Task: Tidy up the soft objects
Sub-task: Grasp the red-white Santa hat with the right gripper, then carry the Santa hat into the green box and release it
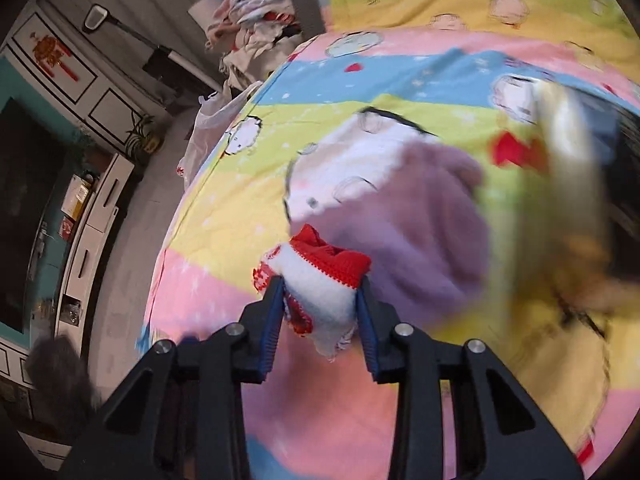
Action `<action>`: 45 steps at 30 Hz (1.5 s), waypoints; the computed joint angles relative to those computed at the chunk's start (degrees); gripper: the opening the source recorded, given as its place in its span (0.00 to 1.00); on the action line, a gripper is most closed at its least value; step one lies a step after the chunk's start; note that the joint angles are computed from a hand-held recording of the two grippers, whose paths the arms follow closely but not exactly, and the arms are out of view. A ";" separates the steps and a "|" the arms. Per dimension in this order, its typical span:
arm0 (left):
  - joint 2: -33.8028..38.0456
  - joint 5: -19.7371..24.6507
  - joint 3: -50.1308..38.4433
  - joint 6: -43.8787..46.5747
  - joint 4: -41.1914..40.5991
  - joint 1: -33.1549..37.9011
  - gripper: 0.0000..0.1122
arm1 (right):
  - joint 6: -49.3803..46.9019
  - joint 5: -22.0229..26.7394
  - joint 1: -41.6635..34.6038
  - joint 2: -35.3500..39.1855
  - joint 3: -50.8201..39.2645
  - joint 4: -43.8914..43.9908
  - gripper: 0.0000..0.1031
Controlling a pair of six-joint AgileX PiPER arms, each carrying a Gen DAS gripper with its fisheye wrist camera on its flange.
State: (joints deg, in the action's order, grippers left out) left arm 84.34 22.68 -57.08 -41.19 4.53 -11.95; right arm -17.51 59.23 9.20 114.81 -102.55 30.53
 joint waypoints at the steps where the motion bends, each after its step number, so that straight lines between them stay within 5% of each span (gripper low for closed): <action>1: -0.14 -0.61 0.05 4.55 -3.85 -0.19 0.74 | -2.20 -0.90 -1.49 -2.45 3.92 1.14 0.34; 9: 2.60 0.30 -2.94 38.32 -35.64 -5.58 0.74 | -14.99 -0.87 -15.04 -11.33 23.13 8.28 0.37; 13: 5.20 0.39 -5.89 33.29 -28.73 -11.41 0.74 | -15.59 0.04 -18.65 -11.32 25.05 7.70 0.46; 15: 7.05 1.30 -7.55 35.68 -30.54 -12.91 0.74 | -15.67 -0.54 -19.88 -11.83 25.88 8.91 0.60; 17: 8.05 1.72 -8.10 39.93 -34.43 -13.31 0.74 | -16.02 -1.82 -20.84 -13.22 26.94 9.45 0.61; 20: 9.76 1.72 -9.38 42.31 -35.87 -14.11 0.73 | -18.63 -0.67 -23.13 -13.74 27.55 13.86 0.61; 25: 13.52 3.54 -12.18 48.83 -42.39 -14.77 0.52 | -19.36 0.23 -22.75 -11.72 26.72 14.77 0.57; 27: 13.84 2.59 -12.65 46.36 -39.70 -15.80 0.48 | -19.57 0.97 -22.25 -10.09 26.07 14.77 0.47; 33: 14.13 2.86 -17.42 39.97 -32.10 -18.97 0.46 | -21.34 1.30 -24.17 -11.01 26.58 16.54 0.44; 39: 20.59 6.59 -34.35 33.73 -22.79 -25.06 0.46 | -23.85 1.99 -32.60 -16.50 25.62 19.98 0.45; 45: 37.89 17.66 -68.03 33.82 -22.09 -29.55 0.46 | -20.42 3.70 -42.34 -16.20 15.79 19.73 0.46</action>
